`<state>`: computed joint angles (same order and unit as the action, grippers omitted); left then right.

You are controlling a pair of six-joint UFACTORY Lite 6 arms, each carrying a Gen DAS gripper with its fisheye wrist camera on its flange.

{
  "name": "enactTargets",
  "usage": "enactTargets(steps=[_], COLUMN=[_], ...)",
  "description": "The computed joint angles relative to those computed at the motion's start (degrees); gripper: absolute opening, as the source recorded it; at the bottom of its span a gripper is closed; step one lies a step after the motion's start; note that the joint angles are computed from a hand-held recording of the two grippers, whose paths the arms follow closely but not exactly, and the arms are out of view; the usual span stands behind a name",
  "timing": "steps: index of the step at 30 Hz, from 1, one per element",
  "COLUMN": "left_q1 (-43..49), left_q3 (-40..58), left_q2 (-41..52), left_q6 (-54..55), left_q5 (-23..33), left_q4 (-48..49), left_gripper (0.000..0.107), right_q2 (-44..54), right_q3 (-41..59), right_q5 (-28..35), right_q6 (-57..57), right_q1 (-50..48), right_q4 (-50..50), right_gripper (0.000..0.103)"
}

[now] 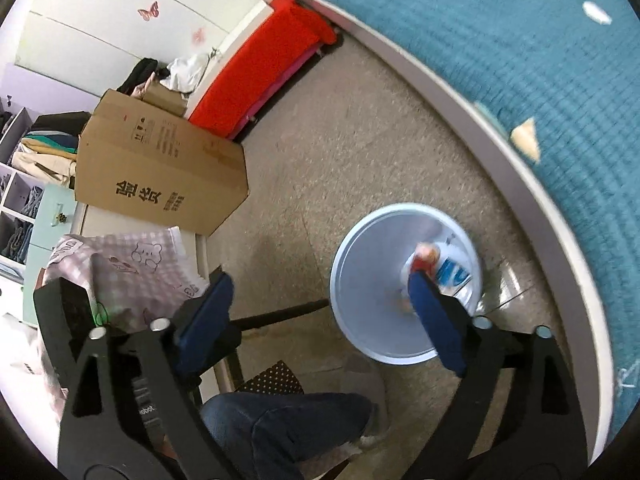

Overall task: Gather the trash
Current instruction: 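Carry the cloth and red bag to the blue bin and release both, then move both tools back over the table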

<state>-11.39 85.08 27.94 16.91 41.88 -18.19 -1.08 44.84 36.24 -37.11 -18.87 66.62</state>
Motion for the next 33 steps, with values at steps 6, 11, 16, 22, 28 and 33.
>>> enactTargets(steps=[6,11,16,22,28,33], left_q1=[0.03,0.23,1.18,8.02,18.92,32.34], left_q3=[-4.42,-5.24,-3.29,1.43,8.49,16.59], left_q2=[-10.23,-20.16,-29.32,-36.15,-37.63,-34.54], left_q6=[0.47,0.81,1.74,6.44,13.40,20.74], left_q5=[0.25,2.87,5.23,10.00,18.55,28.23], left_q4=[-1.00,-2.31,-2.51,-6.09,-11.64,-18.67], left_gripper=[0.087,0.090,0.094,0.095,0.095,0.095], right_q2=[-10.12,-18.11,-22.57,-24.64,-22.74,-16.61], right_q3=[0.97,5.00,12.50,22.90,33.77,45.33], right_q5=[-0.26,0.74,2.54,4.55,7.07,12.19], right_q6=[13.60,26.47,38.29,54.88,75.18,90.39], right_q1=[0.49,2.56,6.30,15.61,30.84,45.91], right_q4=[-11.51,-20.86,-30.66,-45.74,-65.38,-81.75], right_gripper=[0.097,0.097,0.097,0.097,0.097,0.097])
